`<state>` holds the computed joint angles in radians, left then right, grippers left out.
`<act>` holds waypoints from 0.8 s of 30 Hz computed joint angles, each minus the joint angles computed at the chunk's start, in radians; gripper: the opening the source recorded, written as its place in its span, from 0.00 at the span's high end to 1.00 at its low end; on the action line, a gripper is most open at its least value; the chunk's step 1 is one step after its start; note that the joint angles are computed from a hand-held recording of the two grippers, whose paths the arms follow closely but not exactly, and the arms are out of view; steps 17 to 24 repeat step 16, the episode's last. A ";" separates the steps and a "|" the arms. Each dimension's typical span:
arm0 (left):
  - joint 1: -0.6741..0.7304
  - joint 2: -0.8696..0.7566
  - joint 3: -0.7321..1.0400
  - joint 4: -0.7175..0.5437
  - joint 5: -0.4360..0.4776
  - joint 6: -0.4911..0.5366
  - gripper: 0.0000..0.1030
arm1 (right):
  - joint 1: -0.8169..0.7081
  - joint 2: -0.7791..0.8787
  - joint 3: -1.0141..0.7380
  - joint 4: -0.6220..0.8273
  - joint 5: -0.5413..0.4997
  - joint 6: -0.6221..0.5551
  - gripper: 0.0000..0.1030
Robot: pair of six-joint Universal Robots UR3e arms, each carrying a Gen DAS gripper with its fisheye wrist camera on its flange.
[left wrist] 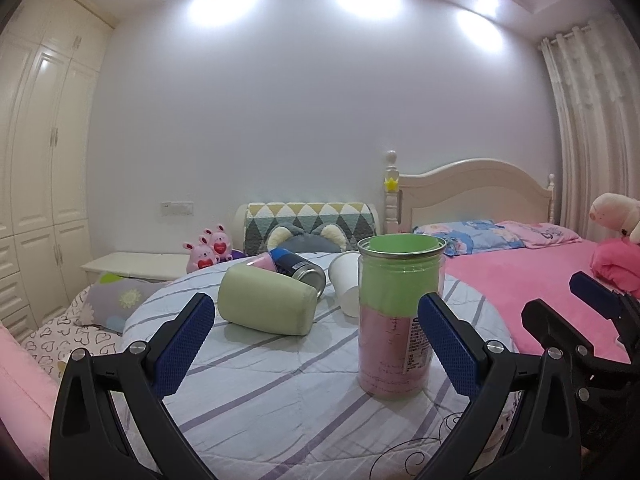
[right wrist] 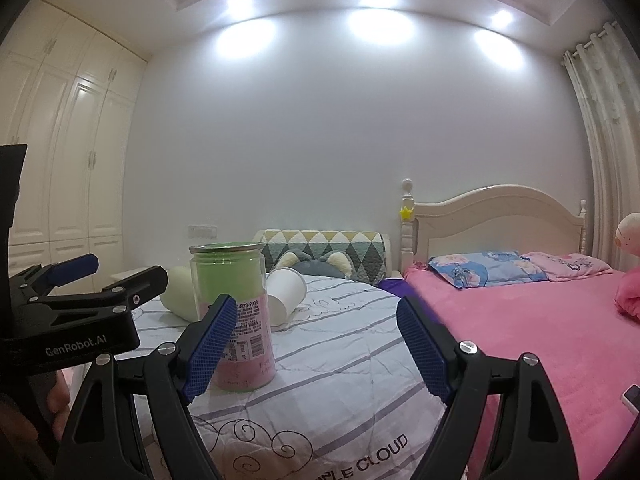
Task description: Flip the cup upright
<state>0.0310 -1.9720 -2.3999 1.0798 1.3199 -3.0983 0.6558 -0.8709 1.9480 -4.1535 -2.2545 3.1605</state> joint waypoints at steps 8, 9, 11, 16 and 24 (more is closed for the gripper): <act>-0.001 0.001 -0.004 0.005 0.002 0.008 0.00 | 0.004 0.005 -0.008 0.004 -0.011 -0.008 0.19; -0.002 0.001 -0.005 0.009 0.005 0.009 0.00 | 0.007 0.006 -0.012 0.006 -0.016 -0.011 0.19; 0.001 -0.001 -0.009 0.018 0.000 0.010 0.00 | 0.005 0.008 -0.011 0.004 -0.016 -0.012 0.19; -0.018 -0.009 -0.004 0.034 0.033 0.016 0.00 | 0.002 0.010 -0.004 0.005 -0.009 -0.006 0.19; -0.018 -0.009 -0.004 0.034 0.033 0.016 0.00 | 0.002 0.010 -0.004 0.005 -0.009 -0.006 0.19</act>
